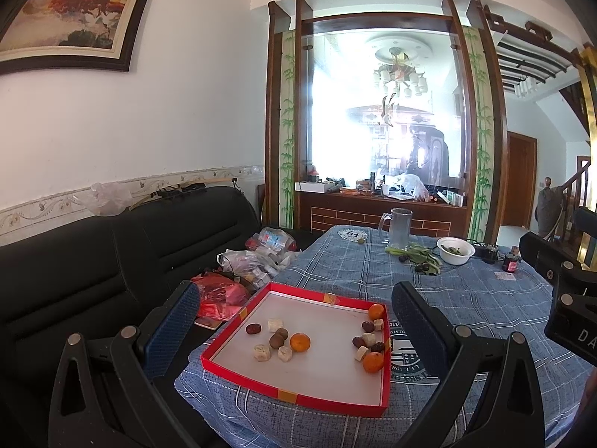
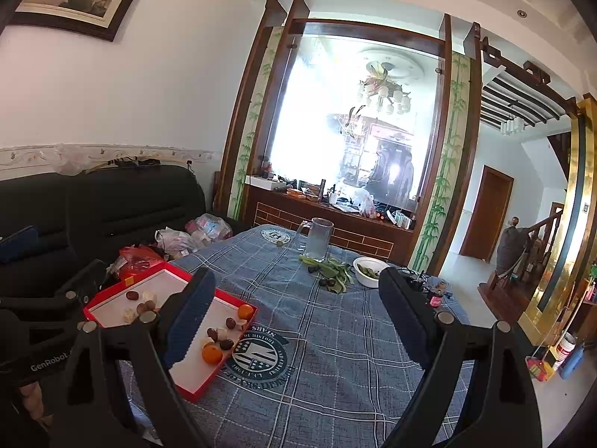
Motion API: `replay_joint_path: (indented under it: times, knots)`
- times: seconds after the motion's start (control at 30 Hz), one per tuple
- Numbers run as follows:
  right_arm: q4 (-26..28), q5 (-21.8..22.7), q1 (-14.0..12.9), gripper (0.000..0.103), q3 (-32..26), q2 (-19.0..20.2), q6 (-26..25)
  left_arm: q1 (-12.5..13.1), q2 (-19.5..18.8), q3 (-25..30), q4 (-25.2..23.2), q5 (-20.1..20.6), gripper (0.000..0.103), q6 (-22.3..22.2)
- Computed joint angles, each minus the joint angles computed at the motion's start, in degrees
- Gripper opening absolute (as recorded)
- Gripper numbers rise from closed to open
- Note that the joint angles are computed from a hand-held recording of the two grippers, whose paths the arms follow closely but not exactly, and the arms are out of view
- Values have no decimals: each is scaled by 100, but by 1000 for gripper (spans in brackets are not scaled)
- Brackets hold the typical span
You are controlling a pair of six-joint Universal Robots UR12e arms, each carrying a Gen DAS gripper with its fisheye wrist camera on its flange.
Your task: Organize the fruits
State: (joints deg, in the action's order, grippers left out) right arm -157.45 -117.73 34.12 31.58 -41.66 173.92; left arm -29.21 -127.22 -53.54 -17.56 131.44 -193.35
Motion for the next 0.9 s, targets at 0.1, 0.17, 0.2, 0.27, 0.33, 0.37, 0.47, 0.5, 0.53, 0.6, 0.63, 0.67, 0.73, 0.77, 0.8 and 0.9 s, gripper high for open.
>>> replay_joint_path:
  times: [0.1,0.17,0.2,0.27,0.33,0.37,0.47,0.5,0.53,0.6,0.63,0.67,0.73,0.77,0.8,0.9]
  knots:
    - [-1,4,-1,89,9,-5,1,5,5,-3,-25,-48,103,-17]
    - [-22,2,1,89,16,-5,-2,3,3,-1,-34,-71,103,-30]
    - [-4,6,-3,89,3,-3,-4,3,-2,6,-24,-66,103,-19]
    - [-7,18,-4,89,9,-6,0,6,0,-1,0,-90,103,1]
    - [-2,16,-5,89,5,-5,5,3,-2,-3,17,-77,103,11]
    - [0,19,-3,89,13,-5,12,2,-6,-1,22,-70,103,21]
    - [-16,19,-7,89,78,-38,8,4,2,-7,6,-86,103,-3]
    - [-20,15,-8,89,83,-41,6,4,2,-9,11,-90,103,-2]
    - [-29,6,-8,89,95,-46,1,4,2,-9,11,-90,103,-2]
    - [-41,-5,-6,89,88,-40,-3,5,4,-11,5,-94,103,1]
    - [-44,-23,-7,89,70,-29,-11,5,4,-11,5,-94,103,1]
    - [-65,-33,-7,89,82,-31,-26,4,2,-8,5,-91,103,8]
    - [-94,-58,-1,89,119,-47,-29,3,2,-9,7,-93,103,1]
    - [-91,-64,2,89,115,-46,-26,3,2,-9,7,-93,103,1]
    - [-91,-64,2,89,115,-46,-26,3,2,-7,6,-96,103,-1]
    - [-94,-69,2,89,116,-46,-30,-2,-5,5,16,-100,103,10]
